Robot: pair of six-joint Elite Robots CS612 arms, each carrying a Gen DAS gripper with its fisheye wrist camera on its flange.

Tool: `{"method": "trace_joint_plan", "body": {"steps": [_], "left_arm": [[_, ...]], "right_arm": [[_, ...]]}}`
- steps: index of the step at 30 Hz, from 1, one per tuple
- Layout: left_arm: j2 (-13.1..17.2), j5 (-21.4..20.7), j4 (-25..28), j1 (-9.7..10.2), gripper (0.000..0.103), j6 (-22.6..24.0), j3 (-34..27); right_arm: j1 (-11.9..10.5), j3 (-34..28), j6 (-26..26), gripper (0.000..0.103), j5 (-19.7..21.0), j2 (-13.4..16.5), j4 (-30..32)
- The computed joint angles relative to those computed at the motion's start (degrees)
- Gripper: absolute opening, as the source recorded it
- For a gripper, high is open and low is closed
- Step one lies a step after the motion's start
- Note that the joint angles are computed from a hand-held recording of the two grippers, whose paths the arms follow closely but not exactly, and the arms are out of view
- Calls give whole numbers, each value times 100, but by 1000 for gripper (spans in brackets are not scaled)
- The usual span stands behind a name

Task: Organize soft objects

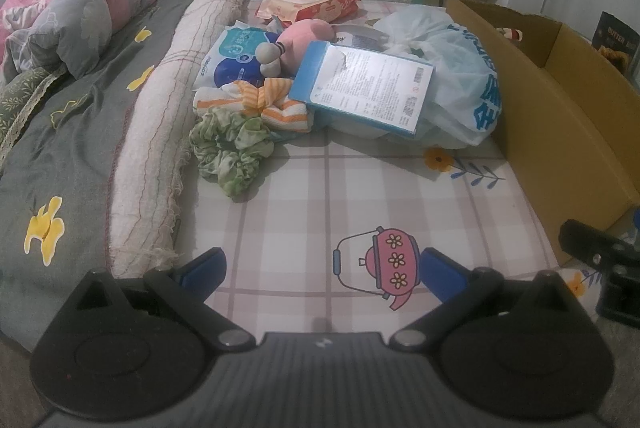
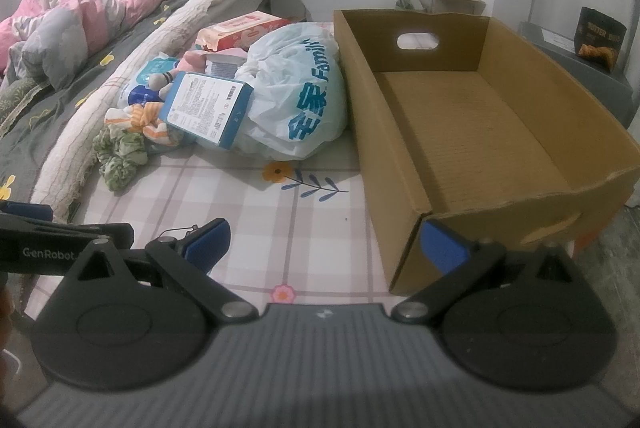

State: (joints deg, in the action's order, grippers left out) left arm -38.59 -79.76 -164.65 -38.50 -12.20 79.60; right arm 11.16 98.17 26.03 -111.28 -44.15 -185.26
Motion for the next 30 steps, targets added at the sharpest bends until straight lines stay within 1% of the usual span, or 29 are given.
{"method": "trace_joint_plan", "body": {"steps": [13,16,20,23,24,25,28,29,30], "left_arm": [[3,39,14,13,103,-4,3],[22,64,-130,35,103,105,11],[74,72,-439,78,103,335,-12],[153,-193,-767,157,103,461,-73],[208,-396,-926,212,103,491,-125],[238,-466,-976,224,103,477,-156],[388,-805,-1230,308,103,418,-308],[447,-848,-1231,323,102,405,-395],[500,-868,-1179,335,100,399,-470]], "right_arm": [[30,-51,-35,102,-15,16,4],[48,-49,-151,102,-11,40,-289],[56,-100,-571,102,62,133,-1035],[17,-234,-850,102,293,255,-1584],[-5,-299,-905,102,396,299,-1722],[-25,-383,-949,102,499,343,-1823],[-89,-711,-1053,102,791,472,-1886],[-106,-853,-1111,102,886,517,-1858],[-127,-989,-1164,102,984,571,-1817]]}}
